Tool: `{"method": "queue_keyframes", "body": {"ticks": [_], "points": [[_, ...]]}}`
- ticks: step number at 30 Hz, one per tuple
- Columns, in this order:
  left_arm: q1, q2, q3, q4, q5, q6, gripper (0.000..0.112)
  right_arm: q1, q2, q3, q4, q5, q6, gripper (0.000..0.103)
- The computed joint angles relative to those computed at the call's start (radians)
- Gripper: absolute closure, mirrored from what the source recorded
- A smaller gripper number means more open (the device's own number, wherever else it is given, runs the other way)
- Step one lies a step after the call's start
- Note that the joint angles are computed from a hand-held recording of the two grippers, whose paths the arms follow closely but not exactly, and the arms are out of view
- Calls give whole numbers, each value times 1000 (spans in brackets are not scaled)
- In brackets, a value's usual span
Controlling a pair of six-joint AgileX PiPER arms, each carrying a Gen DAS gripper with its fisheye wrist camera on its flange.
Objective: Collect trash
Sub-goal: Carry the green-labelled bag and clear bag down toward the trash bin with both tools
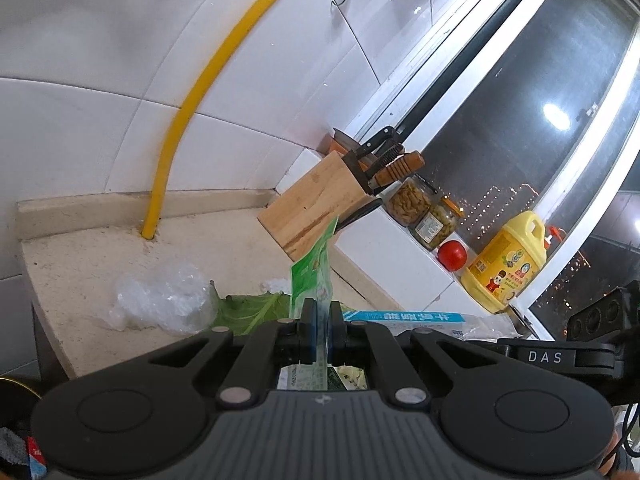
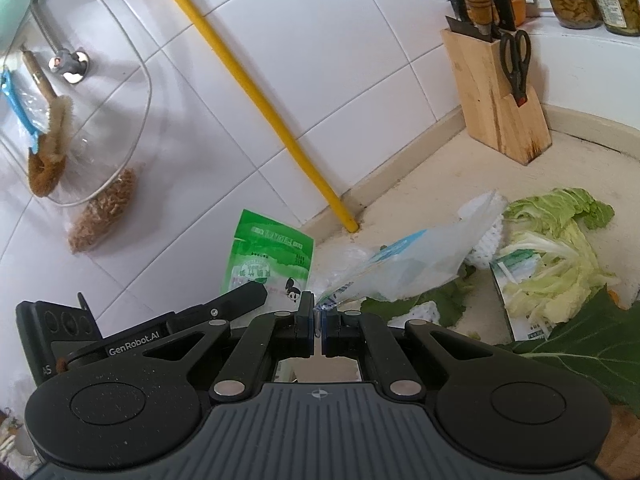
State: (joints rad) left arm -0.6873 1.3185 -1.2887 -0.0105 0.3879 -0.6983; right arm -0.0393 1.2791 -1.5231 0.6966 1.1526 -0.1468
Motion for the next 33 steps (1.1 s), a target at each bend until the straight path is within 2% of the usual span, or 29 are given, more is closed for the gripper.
{"method": "queue_keyframes", "body": {"ticks": [10,20,31,33], "points": [[17,-59,50,49,-10,-57,111,80,17,-33,-24,-21,17,98],[63,-160,142,141,3,-170,111,212,91,-88,-34,-44,35,98],[192,-296,275,158,49,-215,111,393,249,-188,-35,-80,44,98],[235,-324,305,121,59,-190,111,422,278,-201,-36,-87,48,98]]}}
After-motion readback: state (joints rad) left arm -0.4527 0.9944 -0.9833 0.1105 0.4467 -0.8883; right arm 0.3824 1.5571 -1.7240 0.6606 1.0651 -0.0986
